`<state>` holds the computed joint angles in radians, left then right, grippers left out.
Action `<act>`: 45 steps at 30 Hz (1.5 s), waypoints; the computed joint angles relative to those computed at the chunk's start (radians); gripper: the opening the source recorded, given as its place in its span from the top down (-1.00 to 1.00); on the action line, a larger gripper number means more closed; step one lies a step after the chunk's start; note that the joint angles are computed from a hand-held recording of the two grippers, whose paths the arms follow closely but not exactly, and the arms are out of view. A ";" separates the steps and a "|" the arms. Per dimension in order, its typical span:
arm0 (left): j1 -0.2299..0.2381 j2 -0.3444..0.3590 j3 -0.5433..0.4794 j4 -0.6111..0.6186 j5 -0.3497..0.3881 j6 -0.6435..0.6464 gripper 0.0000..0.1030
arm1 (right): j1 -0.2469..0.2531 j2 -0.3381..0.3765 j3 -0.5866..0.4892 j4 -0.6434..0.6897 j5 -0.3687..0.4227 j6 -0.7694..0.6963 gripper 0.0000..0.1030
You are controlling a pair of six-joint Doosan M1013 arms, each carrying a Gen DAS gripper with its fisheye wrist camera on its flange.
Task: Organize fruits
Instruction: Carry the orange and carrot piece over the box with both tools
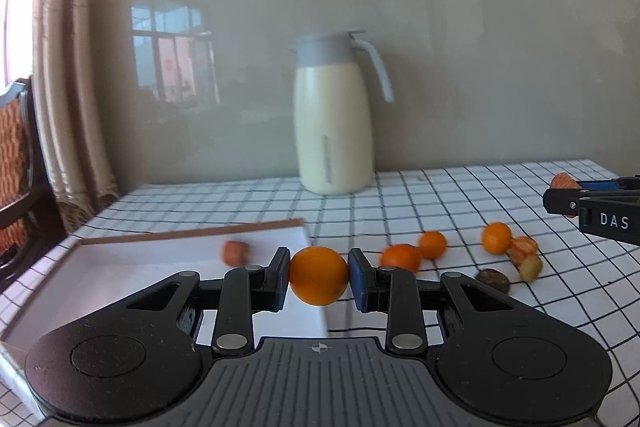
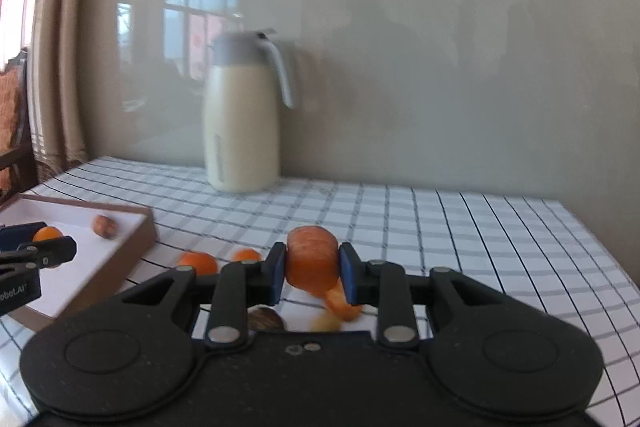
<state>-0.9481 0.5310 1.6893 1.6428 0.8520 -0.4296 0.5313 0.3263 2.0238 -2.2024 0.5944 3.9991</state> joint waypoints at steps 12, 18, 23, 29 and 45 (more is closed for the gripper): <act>0.034 -0.065 0.098 0.022 0.094 -0.087 0.39 | 0.062 0.028 -0.054 -0.145 -0.021 0.064 0.62; 0.059 -0.088 0.138 0.006 0.126 -0.119 0.39 | 0.085 0.055 -0.094 -0.195 -0.062 0.073 0.62; 0.080 -0.099 0.166 -0.009 0.145 -0.139 0.38 | 0.104 0.080 -0.134 -0.230 -0.090 0.087 0.62; 0.114 -0.106 0.184 -0.025 0.157 -0.150 0.38 | 0.113 0.110 -0.174 -0.242 -0.128 0.086 0.62; 0.194 -0.083 0.162 -0.077 0.111 -0.152 0.17 | 0.118 0.207 -0.301 -0.071 -0.139 -0.072 -0.39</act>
